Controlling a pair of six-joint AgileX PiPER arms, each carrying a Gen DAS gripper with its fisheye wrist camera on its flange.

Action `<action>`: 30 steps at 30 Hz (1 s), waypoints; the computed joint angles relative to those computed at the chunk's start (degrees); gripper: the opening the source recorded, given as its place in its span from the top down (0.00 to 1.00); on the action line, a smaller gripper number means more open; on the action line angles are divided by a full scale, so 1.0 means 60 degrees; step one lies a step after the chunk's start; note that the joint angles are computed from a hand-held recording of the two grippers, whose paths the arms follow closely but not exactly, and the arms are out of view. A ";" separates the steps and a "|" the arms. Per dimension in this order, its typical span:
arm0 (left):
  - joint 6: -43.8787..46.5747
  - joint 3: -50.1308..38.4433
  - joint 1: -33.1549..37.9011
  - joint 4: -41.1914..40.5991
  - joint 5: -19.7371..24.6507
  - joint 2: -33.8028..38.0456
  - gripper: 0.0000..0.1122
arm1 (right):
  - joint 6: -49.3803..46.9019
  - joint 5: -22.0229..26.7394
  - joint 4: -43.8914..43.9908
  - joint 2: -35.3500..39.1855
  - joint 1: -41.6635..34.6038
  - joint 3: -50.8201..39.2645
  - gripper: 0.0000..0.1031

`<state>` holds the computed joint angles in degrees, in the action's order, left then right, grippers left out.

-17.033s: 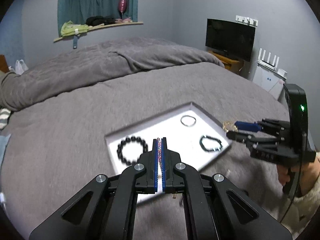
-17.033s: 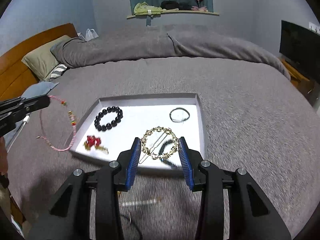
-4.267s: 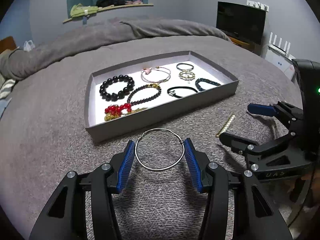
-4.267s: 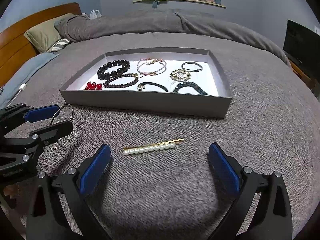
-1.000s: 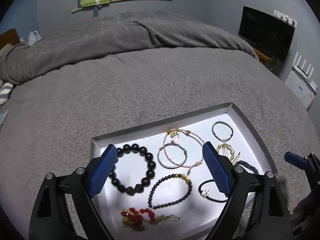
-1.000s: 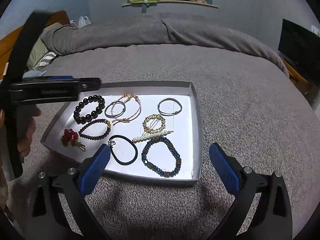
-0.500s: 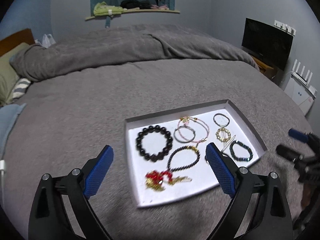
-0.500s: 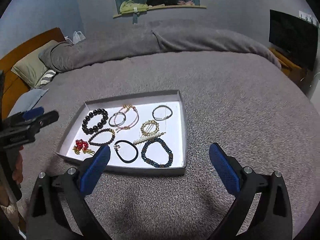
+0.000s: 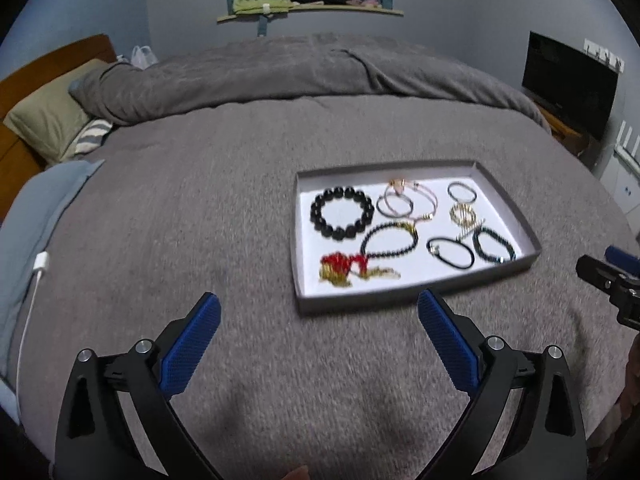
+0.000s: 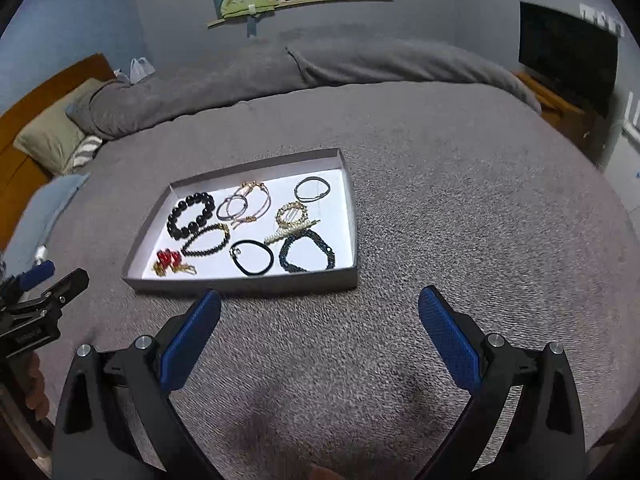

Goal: Organize jewelry

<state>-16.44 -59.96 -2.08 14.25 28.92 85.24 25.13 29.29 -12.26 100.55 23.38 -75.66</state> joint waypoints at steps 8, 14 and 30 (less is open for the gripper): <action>-0.1559 -0.0422 -0.0977 0.1098 0.1420 0.0215 0.13 | -0.0257 0.1360 0.0030 0.0039 0.0299 -0.0581 0.05; -0.1727 -0.0511 -0.1367 0.1436 0.1524 0.0040 0.13 | -0.0314 0.1027 0.0237 -0.0313 0.0348 -0.0281 0.05; -0.1130 -0.0414 -0.1138 0.0514 0.1117 -0.0264 0.13 | -0.0355 0.1132 0.0258 -0.0404 0.0508 -0.0352 0.05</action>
